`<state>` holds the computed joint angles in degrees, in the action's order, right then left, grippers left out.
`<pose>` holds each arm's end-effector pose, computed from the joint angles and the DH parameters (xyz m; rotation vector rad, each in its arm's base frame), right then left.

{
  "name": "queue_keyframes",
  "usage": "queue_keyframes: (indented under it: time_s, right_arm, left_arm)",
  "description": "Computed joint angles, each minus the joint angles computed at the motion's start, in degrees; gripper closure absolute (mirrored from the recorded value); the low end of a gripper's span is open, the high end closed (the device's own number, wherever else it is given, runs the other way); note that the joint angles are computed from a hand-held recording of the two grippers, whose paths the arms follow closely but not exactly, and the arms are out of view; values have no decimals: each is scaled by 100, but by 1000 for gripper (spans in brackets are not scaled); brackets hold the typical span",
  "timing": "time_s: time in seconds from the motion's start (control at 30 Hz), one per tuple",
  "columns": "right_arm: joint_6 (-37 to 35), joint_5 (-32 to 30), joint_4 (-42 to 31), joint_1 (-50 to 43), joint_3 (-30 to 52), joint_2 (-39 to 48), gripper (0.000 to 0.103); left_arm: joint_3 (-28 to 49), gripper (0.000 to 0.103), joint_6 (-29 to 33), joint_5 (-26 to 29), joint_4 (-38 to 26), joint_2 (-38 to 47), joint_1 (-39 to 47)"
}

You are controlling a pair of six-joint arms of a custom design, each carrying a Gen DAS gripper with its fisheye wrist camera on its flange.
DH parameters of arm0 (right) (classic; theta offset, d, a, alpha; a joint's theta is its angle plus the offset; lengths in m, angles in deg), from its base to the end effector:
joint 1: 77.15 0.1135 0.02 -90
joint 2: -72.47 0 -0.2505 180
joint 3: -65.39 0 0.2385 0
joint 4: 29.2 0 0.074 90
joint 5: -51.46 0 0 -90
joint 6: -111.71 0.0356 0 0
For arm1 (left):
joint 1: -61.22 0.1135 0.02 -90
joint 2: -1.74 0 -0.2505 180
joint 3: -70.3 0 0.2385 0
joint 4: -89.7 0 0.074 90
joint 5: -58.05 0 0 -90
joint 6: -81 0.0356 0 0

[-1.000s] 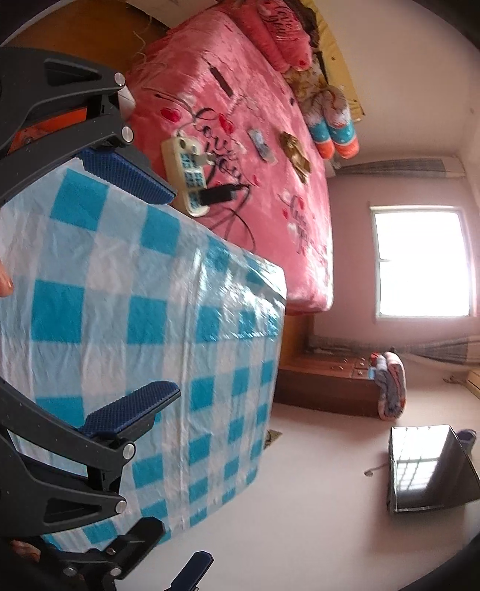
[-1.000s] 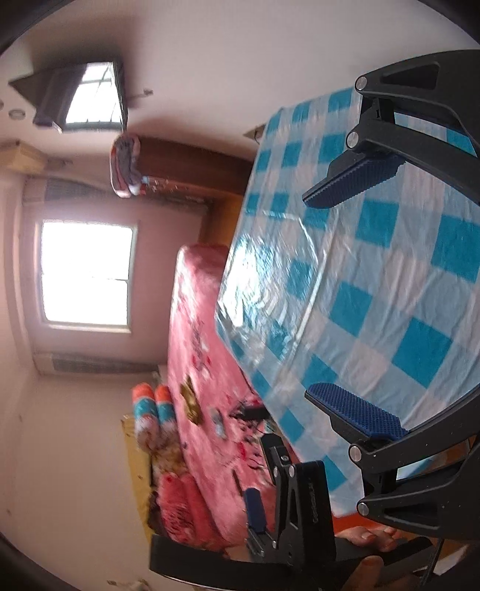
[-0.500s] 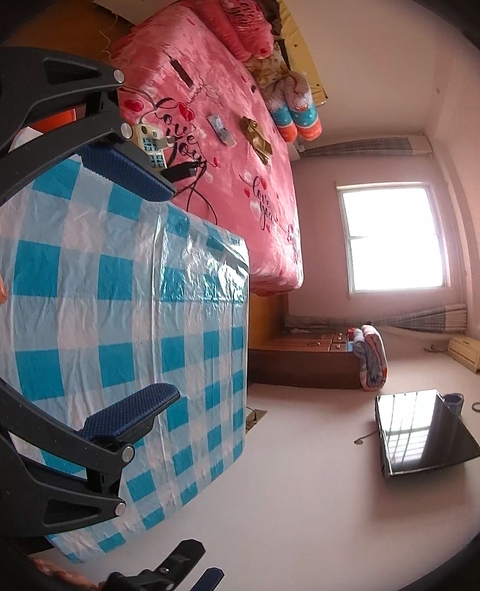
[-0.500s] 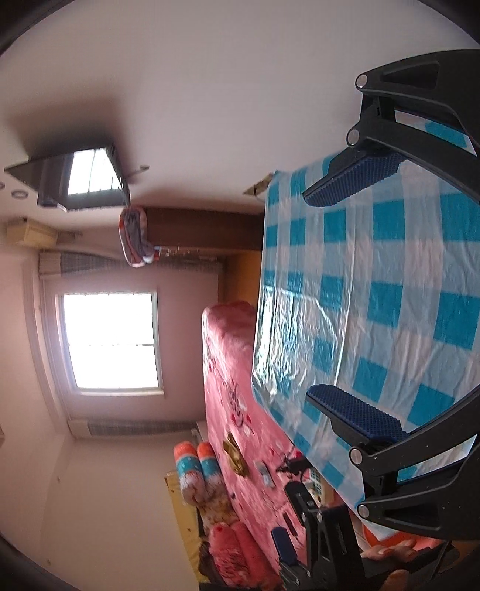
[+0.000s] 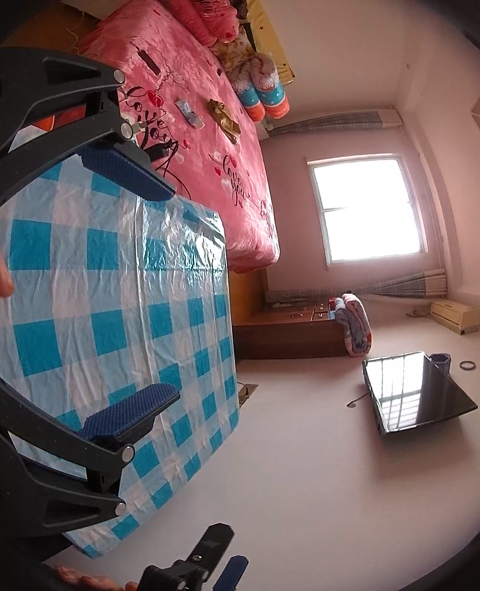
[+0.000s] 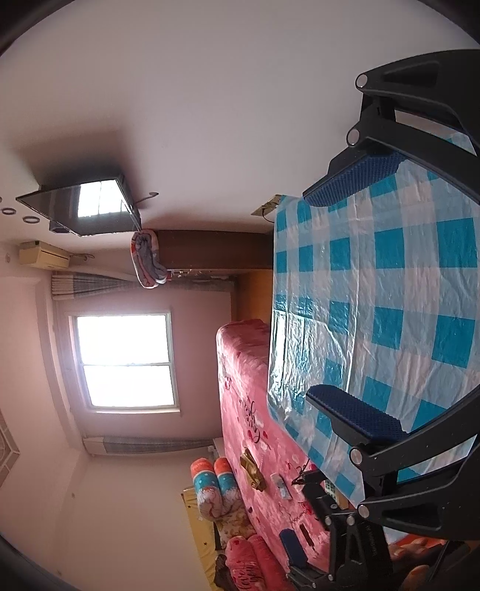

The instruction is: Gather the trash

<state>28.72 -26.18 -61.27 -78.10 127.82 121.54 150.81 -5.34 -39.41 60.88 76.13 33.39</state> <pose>0.1908 -0.0108 0.3230 0.2770 1.8713 -0.1324 0.2591 -0.1316 0.3380 0.4510 1.9140 -0.1486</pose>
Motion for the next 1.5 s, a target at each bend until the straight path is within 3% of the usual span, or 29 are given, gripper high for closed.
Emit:
queue_keyframes:
  time_s: [0.87,1.5]
  right_arm:
    - [89,142,-384,-10,18,-294,5]
    - [129,-188,-101,-172,-194,8,5]
  left_arm:
    - [-248,4,-20,11,-3,-380,-160]
    - [6,4,1,-68,40,150,-277]
